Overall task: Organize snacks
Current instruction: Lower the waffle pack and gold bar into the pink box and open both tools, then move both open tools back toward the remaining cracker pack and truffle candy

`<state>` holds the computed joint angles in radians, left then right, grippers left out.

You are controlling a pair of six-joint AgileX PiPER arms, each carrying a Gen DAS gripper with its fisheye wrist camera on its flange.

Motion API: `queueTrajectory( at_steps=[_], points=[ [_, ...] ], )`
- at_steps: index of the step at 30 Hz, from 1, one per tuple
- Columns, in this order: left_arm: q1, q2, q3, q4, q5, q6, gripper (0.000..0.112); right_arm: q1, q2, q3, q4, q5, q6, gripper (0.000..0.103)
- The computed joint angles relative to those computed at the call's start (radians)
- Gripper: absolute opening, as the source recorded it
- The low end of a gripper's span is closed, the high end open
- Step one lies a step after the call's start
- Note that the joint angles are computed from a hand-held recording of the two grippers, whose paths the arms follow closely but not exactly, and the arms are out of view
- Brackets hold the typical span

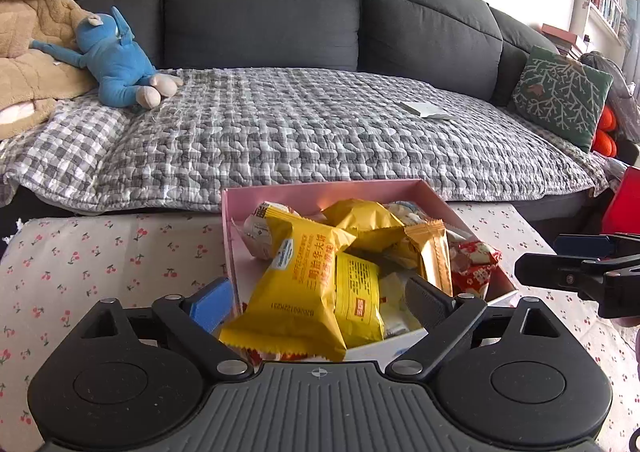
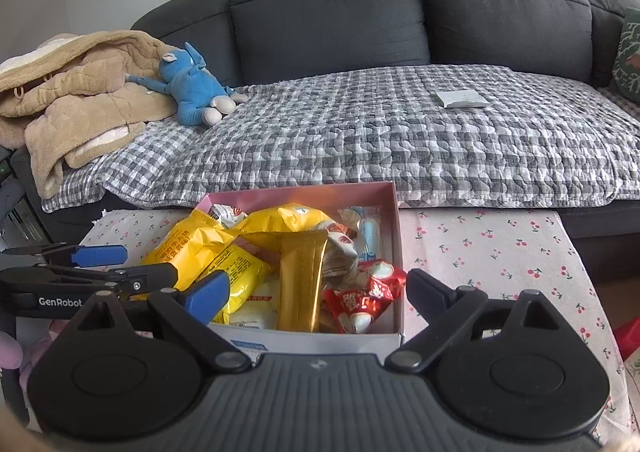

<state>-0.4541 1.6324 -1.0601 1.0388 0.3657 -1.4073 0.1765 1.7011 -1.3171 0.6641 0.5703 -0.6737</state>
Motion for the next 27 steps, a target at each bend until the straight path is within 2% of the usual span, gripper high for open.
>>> queueTrajectory(
  at_steps=[5,14,20,27],
  points=[
    [-0.057,-0.072,0.101,0.068,0.037,-0.106,0.098,-0.016,-0.078,0.094,0.008,-0.003,-0.052,0.103],
    [-0.166,-0.161,0.251,0.2,0.101,-0.302,0.1,-0.016,-0.172,0.243,0.026,-0.042,-0.162,0.103],
    [-0.229,-0.168,0.311,0.319,0.129,-0.424,0.1,-0.022,-0.22,0.339,0.093,-0.082,-0.305,0.103],
    [-0.259,-0.118,0.319,0.424,0.111,-0.554,0.101,-0.131,-0.228,0.4,0.238,-0.03,-0.551,0.103]
  ],
)
